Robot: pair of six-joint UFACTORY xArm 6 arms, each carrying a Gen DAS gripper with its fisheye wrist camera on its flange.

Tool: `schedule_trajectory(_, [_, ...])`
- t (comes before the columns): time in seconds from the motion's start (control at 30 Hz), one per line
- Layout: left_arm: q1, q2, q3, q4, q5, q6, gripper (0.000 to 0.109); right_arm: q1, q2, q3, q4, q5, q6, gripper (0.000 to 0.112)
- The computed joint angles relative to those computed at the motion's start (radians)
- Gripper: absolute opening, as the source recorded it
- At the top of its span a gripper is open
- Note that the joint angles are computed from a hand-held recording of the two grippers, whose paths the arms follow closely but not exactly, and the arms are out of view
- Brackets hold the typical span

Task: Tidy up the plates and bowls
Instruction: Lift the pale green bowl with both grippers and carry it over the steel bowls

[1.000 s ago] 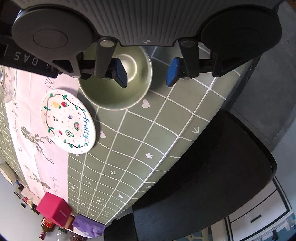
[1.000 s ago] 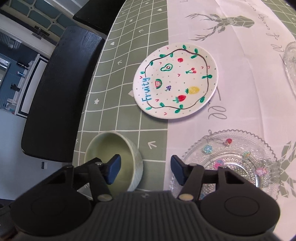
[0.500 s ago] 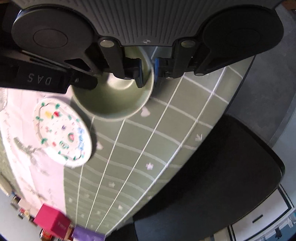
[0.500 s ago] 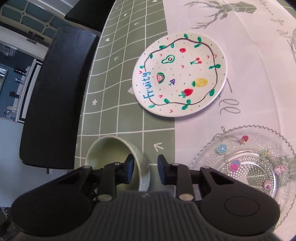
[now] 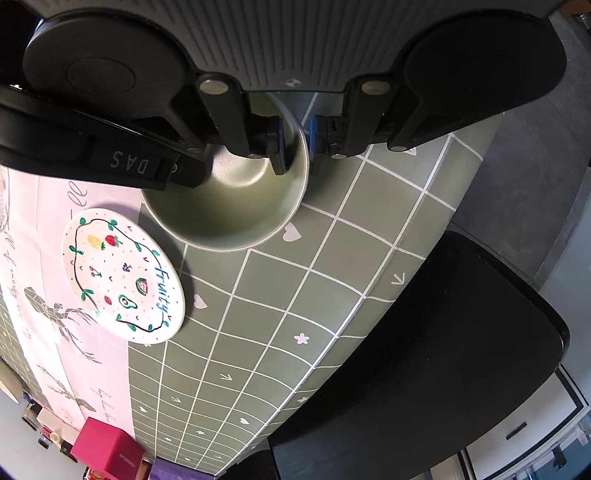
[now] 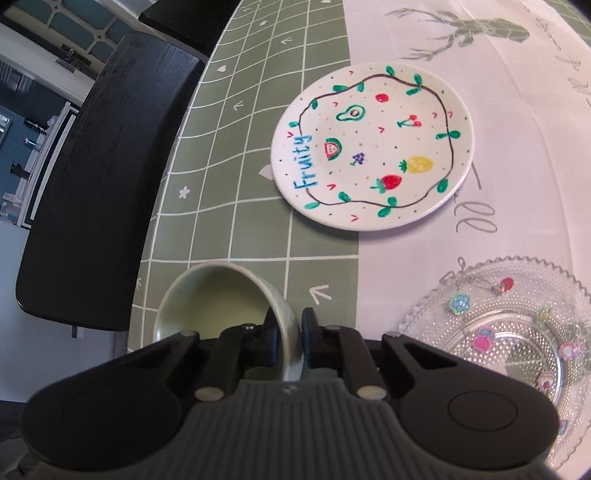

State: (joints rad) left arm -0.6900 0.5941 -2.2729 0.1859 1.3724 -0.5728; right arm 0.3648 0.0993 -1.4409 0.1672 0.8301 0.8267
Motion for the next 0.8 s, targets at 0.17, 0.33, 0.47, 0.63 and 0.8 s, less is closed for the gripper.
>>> schedule_trajectory(0.17, [-0.012, -0.024, 0.022, 0.027, -0.01, 0.006, 0.012, -0.004, -0.022, 0.026, 0.023, -0.022, -0.005, 0.01])
schedule_trajectory(0.33, [-0.017, -0.067, 0.041, 0.005, -0.003, 0.001, 0.012, 0.001, -0.083, 0.064, 0.001, -0.043, 0.016, 0.01])
schedule_trajectory(0.47, [-0.027, -0.174, 0.169, -0.015, -0.062, -0.01, 0.012, 0.018, -0.16, 0.105, -0.035, -0.032, 0.071, 0.011])
schedule_trajectory(0.63, [-0.068, -0.333, 0.377, 0.058, -0.194, -0.033, 0.014, 0.052, -0.232, 0.118, -0.116, -0.011, 0.115, 0.011])
schedule_trajectory(0.8, [-0.105, -0.418, 0.486, 0.112, -0.262, -0.063, 0.014, 0.08, -0.32, 0.176, -0.172, -0.013, 0.168, 0.011])
